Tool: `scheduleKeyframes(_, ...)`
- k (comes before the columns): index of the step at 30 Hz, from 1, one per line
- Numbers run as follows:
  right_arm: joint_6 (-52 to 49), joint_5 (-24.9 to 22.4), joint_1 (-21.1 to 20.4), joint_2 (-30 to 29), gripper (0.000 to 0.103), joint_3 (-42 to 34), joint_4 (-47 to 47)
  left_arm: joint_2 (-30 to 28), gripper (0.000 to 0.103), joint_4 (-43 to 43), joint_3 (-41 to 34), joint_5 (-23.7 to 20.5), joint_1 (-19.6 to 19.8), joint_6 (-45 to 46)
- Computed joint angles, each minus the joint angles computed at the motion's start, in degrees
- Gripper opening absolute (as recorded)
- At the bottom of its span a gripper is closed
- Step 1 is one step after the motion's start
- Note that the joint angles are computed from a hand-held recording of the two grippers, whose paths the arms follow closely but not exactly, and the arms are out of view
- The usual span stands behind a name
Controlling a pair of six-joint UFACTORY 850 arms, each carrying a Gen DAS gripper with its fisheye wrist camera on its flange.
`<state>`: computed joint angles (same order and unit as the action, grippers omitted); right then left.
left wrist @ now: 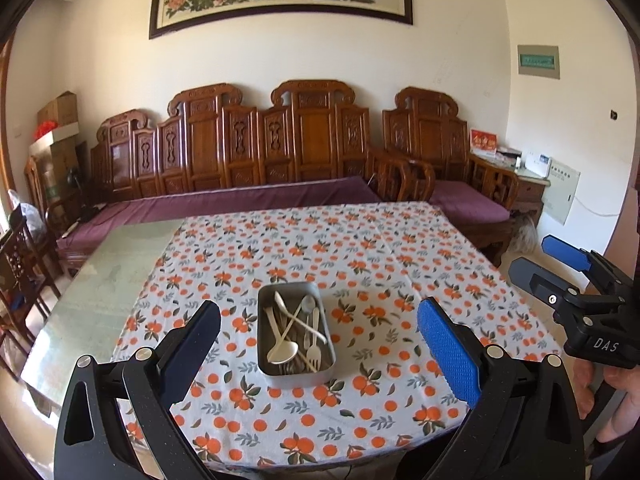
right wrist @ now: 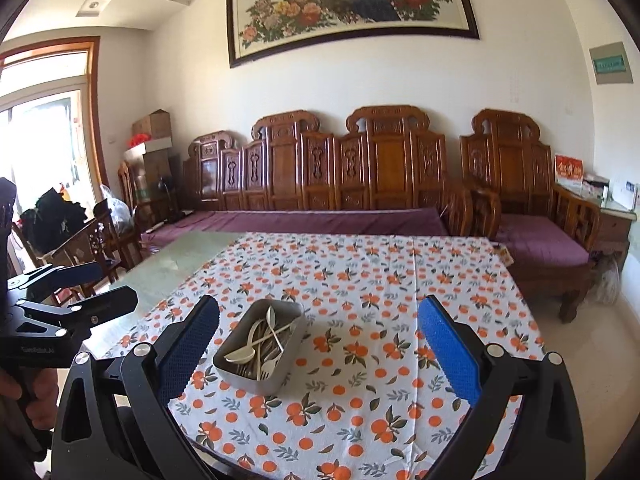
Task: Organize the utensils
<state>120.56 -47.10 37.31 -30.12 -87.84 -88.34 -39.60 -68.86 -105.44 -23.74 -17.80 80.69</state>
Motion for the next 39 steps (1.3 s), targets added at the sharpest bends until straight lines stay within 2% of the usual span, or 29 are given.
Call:
scheduleKeyframes(7,-0.1,-1.8,0.8,0.9,0.100,0.4,-1.0,1.6,0.095,-8.0,2.1,0.4,0.5,6.5)
scheduleKeyframes(39,0.6,-2.6,1.1,0.8,0.100,0.3,-1.0,1.9,0.095,-8.7,2.5,0.9,0.4,7.1)
